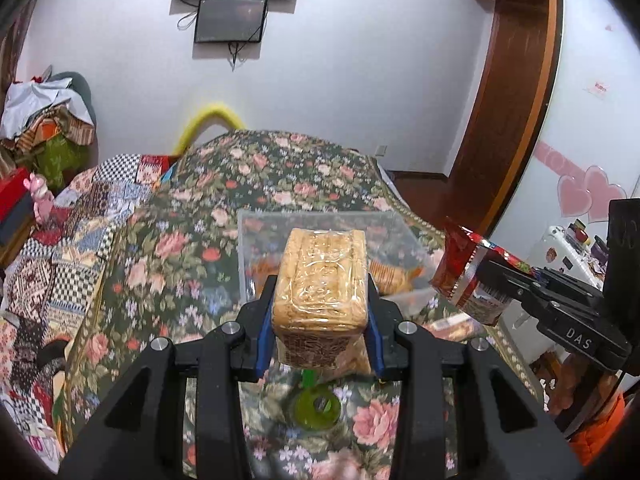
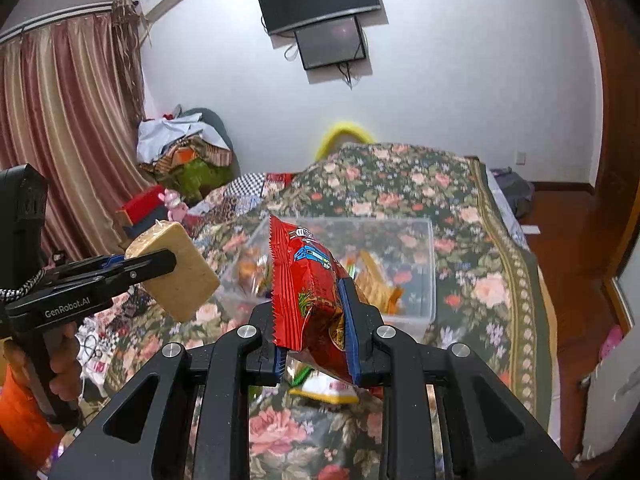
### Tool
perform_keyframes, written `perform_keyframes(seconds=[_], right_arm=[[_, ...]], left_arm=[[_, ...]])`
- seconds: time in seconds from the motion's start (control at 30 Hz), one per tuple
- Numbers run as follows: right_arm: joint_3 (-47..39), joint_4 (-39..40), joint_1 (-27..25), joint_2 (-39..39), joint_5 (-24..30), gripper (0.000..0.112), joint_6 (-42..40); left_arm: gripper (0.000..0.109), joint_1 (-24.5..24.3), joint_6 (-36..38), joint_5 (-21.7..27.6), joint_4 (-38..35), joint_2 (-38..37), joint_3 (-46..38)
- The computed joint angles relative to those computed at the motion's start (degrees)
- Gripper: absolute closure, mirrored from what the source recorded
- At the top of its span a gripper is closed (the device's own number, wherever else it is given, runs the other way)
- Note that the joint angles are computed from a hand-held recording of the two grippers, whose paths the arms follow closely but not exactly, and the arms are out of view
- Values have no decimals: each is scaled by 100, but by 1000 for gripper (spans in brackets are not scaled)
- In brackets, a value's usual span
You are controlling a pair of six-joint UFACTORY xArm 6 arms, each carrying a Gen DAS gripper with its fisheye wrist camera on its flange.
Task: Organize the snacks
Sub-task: 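Grasp the bread slice pack with the left gripper while the right carries the red chip bag into the box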
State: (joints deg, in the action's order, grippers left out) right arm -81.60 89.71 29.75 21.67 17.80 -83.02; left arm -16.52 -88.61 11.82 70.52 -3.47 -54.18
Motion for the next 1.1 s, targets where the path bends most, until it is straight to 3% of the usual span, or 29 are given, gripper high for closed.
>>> perform_keyframes(seconds=[0.43,0.73,1.1], right_arm=[[-1207,-559,-26,845,-100,91,596],[-2316,-1851,-76,1795,-96,91,1847],[-3334,-3385,-171,2766,96,91,3427]], left_arm=[[71,2,862,72,-718,1226,-1431],[71,10,2130,336,-2152,2522,-2657],[72,-122,2655,923,-2837,3549,-3824]])
